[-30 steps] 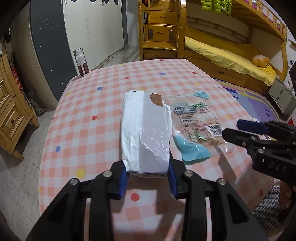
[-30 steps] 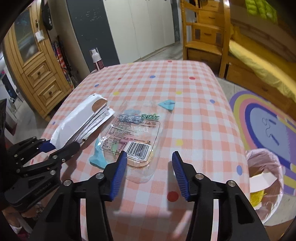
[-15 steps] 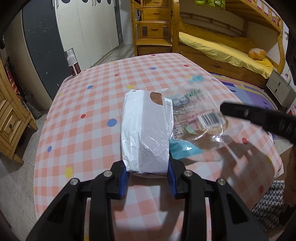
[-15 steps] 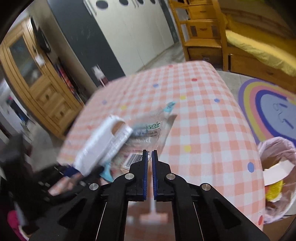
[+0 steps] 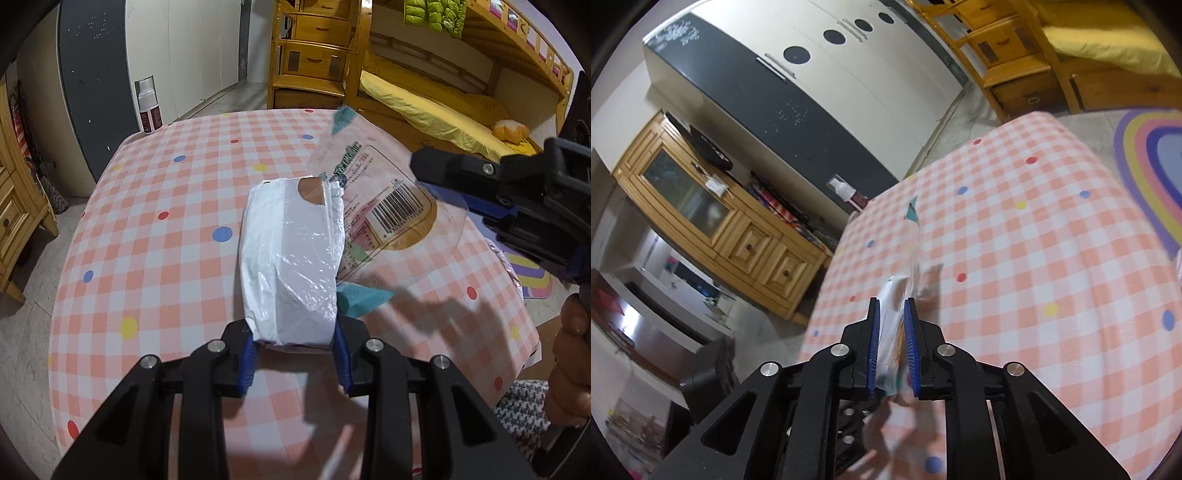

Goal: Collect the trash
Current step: 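Grasp the clear plastic wrapper with the right tool while the left tool holds the bag, then carry the bag and wrapper over the trash bin and open both tools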

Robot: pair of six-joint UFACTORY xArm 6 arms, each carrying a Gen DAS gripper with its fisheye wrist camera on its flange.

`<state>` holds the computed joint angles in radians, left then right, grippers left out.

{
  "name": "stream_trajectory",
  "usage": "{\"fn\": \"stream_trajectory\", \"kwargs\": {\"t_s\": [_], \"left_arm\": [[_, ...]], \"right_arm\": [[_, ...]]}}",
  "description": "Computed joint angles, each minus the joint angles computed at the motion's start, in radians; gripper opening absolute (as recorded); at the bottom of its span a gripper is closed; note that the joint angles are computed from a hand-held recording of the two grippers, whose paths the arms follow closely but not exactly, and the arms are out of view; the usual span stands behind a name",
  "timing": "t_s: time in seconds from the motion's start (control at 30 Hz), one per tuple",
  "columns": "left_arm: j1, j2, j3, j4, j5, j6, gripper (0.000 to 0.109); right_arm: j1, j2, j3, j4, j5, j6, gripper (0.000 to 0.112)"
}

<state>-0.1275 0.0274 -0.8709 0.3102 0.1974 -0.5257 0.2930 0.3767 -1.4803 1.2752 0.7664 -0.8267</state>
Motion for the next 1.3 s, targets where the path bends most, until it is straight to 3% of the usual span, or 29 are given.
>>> {"fn": "stream_trajectory", "kwargs": {"t_s": [0.07,0.2,0.3,0.37,0.57,0.73,1.03,1.23,1.3], "left_arm": [[0.0,0.0,0.0,0.0,-0.001,0.0,0.032],[0.001,-0.003,0.001,-0.006,0.003,0.003,0.032],[0.046,-0.03,0.009,0.198,0.001,-0.191,0.031],[0.076,-0.06,0.024,0.28,-0.022,-0.272,0.031],[0.055,-0.099,0.061,0.168,-0.107,-0.177,0.031],[-0.026,-0.075,0.025,0.191,-0.155,-0.176,0.031],[-0.203,0.084,-0.154,0.106,-0.138,-0.057,0.031],[-0.315,0.247,-0.341,-0.239,-0.072,0.288,0.032],[-0.341,0.307,-0.419,-0.281,-0.033,0.34,0.033]], "right_arm": [[0.029,0.012,-0.012,-0.094,-0.031,0.065,0.021],[0.123,-0.046,0.072,-0.262,-0.318,0.099,0.012],[0.16,-0.088,0.133,-0.269,-0.506,0.046,0.01],[0.162,-0.105,0.15,-0.239,-0.555,-0.006,0.01],[0.136,-0.171,0.204,-0.233,-0.615,-0.072,0.01],[0.077,-0.263,0.285,-0.22,-0.633,-0.102,0.011],[-0.077,-0.374,0.418,-0.195,-0.667,-0.101,0.012],[-0.164,-0.353,0.465,-0.236,-0.701,-0.048,0.012],[-0.188,-0.327,0.462,-0.244,-0.702,-0.026,0.013]]}}
